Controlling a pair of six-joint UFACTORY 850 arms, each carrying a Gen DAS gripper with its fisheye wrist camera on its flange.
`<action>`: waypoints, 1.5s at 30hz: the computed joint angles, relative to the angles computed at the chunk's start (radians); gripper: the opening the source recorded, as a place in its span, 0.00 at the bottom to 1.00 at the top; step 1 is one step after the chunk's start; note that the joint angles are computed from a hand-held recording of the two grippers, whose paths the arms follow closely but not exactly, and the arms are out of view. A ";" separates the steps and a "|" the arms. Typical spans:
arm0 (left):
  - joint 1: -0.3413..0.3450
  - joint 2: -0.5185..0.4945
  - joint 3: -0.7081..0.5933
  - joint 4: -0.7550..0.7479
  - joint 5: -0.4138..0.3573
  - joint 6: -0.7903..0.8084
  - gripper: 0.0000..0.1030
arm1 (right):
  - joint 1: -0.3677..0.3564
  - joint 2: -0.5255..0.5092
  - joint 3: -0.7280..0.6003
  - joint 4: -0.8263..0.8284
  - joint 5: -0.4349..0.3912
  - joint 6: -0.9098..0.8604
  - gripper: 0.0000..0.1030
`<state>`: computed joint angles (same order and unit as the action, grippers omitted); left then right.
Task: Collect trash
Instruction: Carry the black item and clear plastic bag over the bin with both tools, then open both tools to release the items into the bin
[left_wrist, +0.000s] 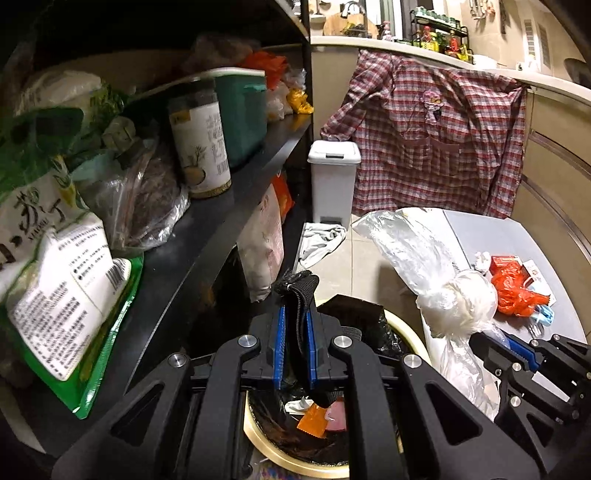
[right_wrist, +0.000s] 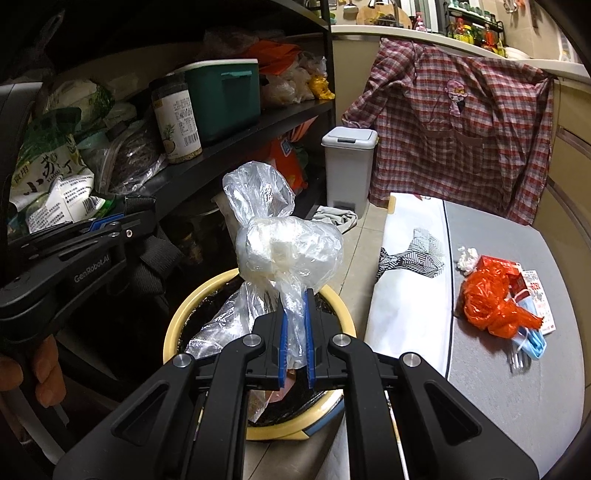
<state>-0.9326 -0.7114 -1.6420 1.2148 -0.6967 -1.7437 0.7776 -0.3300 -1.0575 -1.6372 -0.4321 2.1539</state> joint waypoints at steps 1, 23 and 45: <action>0.003 -0.005 -0.006 -0.012 0.004 0.008 0.09 | -0.003 -0.006 -0.005 -0.003 0.005 0.000 0.08; 0.013 -0.159 -0.206 -0.151 -0.190 0.223 0.83 | -0.059 -0.108 -0.089 -0.021 0.042 0.023 0.49; 0.001 -0.120 -0.171 -0.223 -0.116 0.262 0.83 | -0.035 -0.041 -0.009 0.054 0.011 0.000 0.55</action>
